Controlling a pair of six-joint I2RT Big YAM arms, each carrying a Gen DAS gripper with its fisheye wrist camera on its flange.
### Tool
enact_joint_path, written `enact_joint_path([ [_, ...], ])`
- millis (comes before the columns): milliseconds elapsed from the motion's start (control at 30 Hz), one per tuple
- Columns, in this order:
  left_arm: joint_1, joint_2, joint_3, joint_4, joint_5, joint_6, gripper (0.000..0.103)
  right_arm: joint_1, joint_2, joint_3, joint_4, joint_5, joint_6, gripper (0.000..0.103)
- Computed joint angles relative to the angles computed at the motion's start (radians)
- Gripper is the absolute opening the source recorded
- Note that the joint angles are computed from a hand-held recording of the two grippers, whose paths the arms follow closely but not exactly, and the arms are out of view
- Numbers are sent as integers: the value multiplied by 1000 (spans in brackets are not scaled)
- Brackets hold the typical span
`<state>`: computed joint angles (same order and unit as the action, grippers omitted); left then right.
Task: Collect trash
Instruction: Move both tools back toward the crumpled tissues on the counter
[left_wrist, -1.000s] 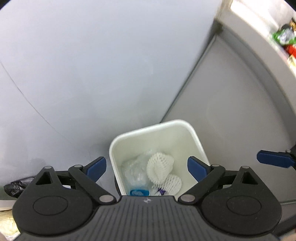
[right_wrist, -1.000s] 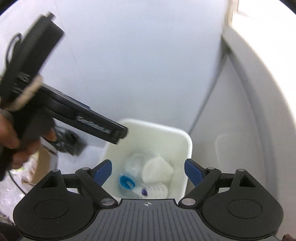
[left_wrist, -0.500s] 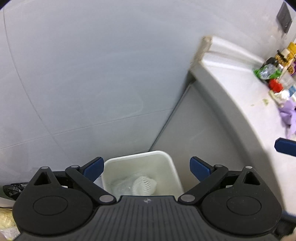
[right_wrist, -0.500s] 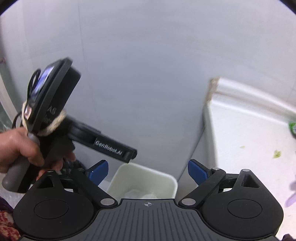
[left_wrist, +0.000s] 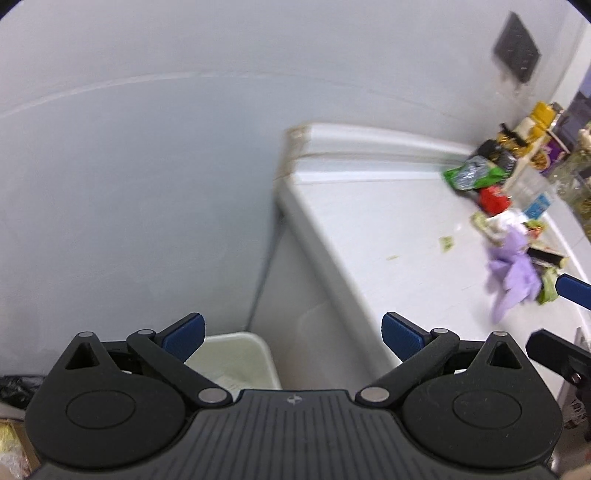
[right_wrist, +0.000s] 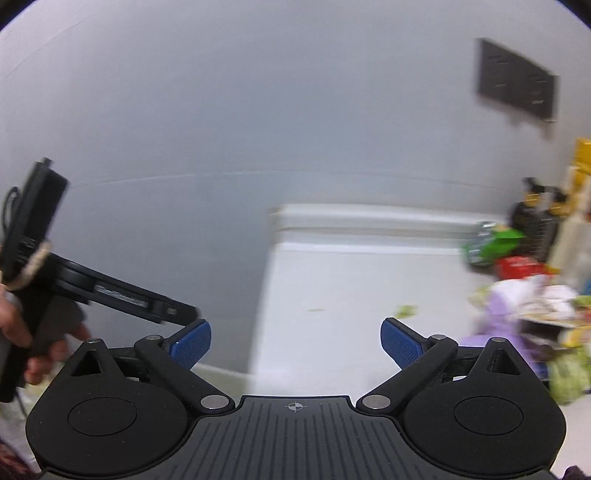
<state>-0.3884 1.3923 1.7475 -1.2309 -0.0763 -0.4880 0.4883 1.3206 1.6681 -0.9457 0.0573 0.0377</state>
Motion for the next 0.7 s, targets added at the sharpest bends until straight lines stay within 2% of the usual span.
enact_joint_path([
  [133,-55,78,117,-15,-22,-9,102,-98,-7,-1,2,-10,-44,100],
  [267,-103,176,243,-22,-28,12,102,-209,-10,5,4,-55,-61,100],
  [433,-145,319,434,-49,7,50,102,-353,38,66,-22,-150,-44,100],
  [633,-177,510,710,-104,69,103,102,-468,96,104,27,-161,-66,100],
  [700,-184,560,782,-115,83,128,100,-497,131,136,20,-189,-72,100],
])
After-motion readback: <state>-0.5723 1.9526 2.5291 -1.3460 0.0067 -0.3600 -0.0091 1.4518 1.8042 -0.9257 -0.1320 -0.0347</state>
